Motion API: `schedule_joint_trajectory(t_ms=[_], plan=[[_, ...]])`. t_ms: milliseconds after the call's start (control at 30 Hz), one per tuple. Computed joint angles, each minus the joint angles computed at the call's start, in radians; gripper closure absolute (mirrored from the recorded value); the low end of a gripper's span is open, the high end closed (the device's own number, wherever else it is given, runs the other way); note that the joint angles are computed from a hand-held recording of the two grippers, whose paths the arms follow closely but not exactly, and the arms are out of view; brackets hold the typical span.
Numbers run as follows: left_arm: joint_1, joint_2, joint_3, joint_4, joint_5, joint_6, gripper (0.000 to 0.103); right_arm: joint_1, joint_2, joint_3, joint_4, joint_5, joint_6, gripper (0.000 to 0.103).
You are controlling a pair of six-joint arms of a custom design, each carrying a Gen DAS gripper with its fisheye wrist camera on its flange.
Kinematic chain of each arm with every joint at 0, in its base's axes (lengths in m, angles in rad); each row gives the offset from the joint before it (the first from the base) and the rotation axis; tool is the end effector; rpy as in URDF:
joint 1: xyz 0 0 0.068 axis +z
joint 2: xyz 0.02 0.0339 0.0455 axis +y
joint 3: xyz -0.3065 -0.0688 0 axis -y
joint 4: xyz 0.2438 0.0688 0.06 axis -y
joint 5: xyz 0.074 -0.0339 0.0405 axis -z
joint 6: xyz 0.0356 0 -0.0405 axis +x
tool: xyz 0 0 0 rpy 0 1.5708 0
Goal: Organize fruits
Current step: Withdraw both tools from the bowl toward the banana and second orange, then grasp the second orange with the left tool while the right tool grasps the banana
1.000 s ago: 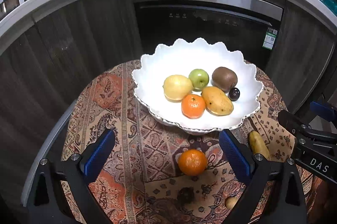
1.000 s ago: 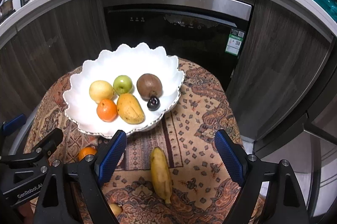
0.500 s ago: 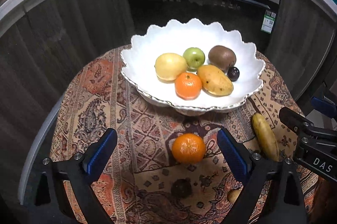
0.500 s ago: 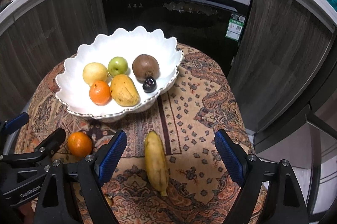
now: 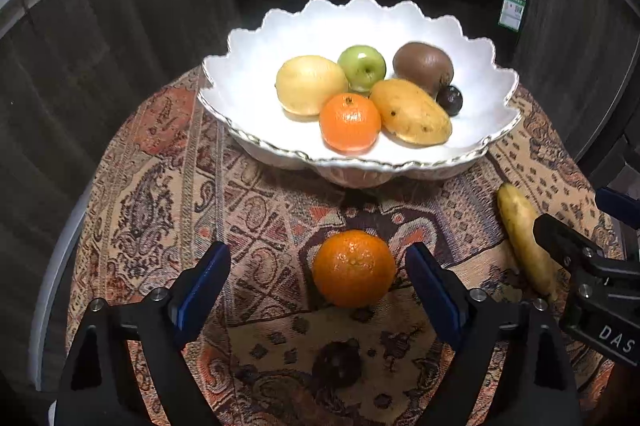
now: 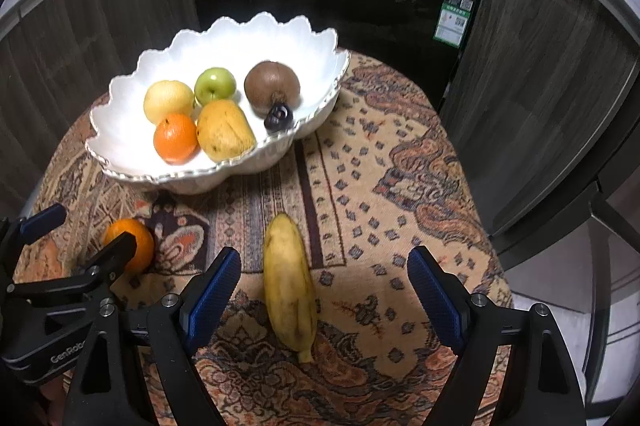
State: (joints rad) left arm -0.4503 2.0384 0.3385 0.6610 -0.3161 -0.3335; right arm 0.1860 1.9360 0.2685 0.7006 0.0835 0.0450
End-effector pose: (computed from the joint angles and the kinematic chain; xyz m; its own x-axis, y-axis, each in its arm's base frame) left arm 0.2218 -0.0949 0.0447 -0.8221 0.0519 -0.5669 0.0028 0.9962 0.0871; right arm 0.2244 0.0392 0.0612 -0.8143 -0.1076 -0.5704 -0.1012 0.9939 -0.0430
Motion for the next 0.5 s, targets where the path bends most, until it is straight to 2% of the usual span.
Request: schedule_joint_trajectory(t_ms=[267, 500], plan=[[0.009, 0.080, 0.033, 0.024, 0.014, 0.001, 0.017, -0.003, 0.087, 0.018, 0.037, -0.028, -0.009, 0.019], [0.017, 0.125, 0.056, 0.031, 0.026, 0.004, 0.021, -0.015, 0.153, 0.043, 0.038, -0.058, -0.015, 0.039]])
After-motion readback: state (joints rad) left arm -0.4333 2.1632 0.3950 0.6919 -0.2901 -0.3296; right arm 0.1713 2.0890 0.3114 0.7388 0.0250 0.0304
